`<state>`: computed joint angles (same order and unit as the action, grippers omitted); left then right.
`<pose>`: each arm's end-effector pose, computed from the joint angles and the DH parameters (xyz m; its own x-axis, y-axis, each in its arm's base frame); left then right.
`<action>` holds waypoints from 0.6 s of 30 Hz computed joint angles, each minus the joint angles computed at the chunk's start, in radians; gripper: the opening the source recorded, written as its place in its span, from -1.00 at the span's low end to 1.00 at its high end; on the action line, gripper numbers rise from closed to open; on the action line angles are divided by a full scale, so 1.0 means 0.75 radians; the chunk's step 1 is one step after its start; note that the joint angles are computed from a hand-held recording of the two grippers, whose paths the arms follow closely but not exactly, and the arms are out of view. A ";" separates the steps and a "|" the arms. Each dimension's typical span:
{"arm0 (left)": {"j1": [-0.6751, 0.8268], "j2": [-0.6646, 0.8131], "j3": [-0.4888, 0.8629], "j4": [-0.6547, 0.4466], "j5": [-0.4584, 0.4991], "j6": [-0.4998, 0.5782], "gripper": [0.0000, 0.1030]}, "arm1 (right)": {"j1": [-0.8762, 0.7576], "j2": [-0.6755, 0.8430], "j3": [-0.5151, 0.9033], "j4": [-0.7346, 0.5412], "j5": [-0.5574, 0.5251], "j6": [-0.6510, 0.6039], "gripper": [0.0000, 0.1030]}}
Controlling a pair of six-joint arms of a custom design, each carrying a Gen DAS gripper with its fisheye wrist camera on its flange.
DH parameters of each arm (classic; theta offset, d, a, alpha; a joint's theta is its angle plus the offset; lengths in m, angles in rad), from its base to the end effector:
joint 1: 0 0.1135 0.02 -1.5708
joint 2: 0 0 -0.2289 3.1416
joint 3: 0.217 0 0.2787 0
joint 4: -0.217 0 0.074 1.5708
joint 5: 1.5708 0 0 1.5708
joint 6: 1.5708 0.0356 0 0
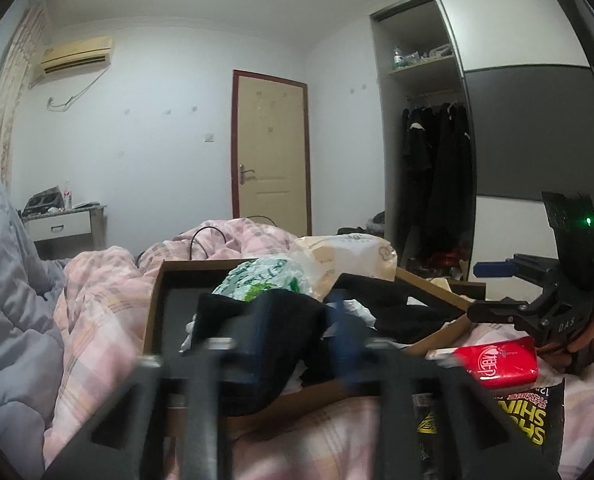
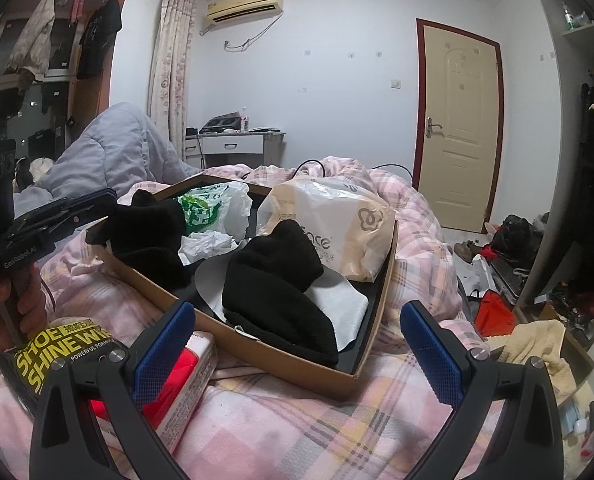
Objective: Organize soft objects
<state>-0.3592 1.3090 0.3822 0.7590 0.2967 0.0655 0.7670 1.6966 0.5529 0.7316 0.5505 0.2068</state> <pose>0.2572 -0.1077 0.1349 -0.1163 0.1106 -0.9870 0.6150 0.7884 0.0158 0.2373 0.2029 0.0759 -0.3328 -0.0777 -0.9398 -0.1819 0.9832 -0.0169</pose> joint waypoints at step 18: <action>-0.096 0.152 0.126 -0.106 -0.166 0.102 0.43 | 0.001 0.008 0.010 -0.008 -0.005 0.001 0.98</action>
